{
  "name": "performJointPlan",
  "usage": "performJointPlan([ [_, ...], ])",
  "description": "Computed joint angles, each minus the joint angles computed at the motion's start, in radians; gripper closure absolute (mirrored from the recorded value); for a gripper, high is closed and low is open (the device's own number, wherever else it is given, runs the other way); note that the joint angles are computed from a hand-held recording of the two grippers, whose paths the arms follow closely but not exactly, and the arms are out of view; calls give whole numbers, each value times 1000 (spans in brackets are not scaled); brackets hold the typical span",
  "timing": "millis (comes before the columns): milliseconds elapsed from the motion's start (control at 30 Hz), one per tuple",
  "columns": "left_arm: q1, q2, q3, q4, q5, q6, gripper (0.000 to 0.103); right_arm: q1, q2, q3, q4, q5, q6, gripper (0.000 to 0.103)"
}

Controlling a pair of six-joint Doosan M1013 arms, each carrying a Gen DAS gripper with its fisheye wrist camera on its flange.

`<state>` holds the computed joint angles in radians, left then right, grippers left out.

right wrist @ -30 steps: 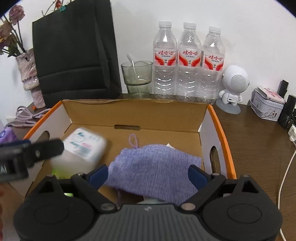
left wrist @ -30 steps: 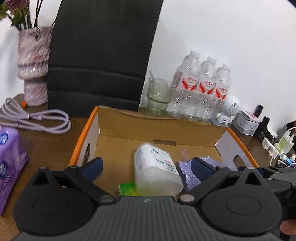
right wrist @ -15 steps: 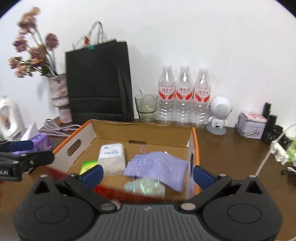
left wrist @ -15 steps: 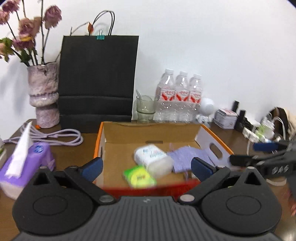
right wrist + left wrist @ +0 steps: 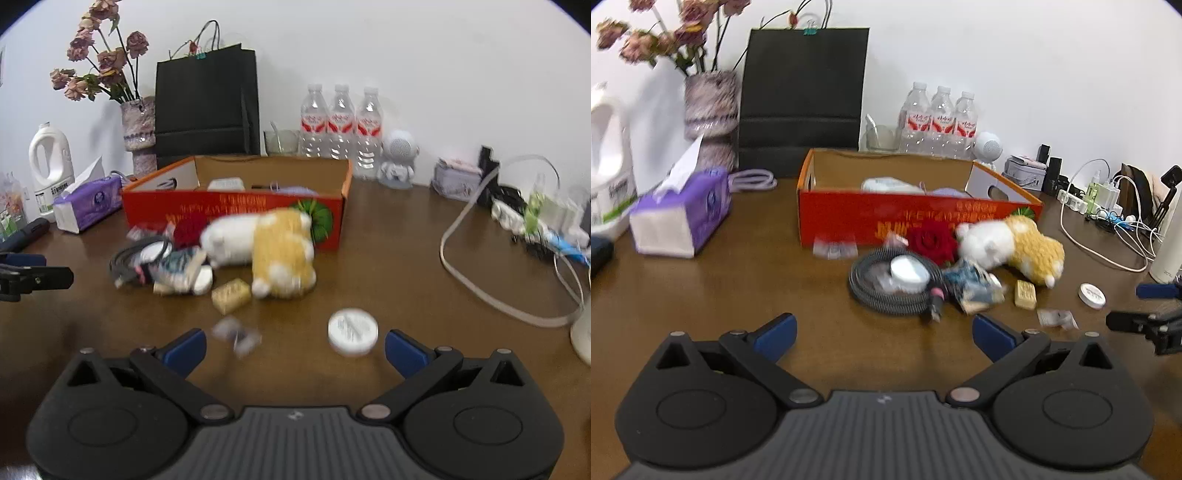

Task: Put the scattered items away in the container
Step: 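Grasp the coiled black cable with the left tool while the right tool grasps a small clear packet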

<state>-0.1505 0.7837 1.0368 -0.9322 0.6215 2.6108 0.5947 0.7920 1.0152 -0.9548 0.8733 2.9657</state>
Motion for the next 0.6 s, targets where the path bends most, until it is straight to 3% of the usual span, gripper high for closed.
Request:
performJointPlan([
  [133, -2, -15, 42, -4, -21, 1, 0, 8, -3, 28, -14, -18, 63, 0],
  [333, -11, -20, 65, 93, -40, -61, 0, 9, 19, 2, 19, 3, 27, 0],
  [600, -12, -15, 54, 142, -23, -118, 0, 0, 19, 1, 55, 3, 51, 0],
])
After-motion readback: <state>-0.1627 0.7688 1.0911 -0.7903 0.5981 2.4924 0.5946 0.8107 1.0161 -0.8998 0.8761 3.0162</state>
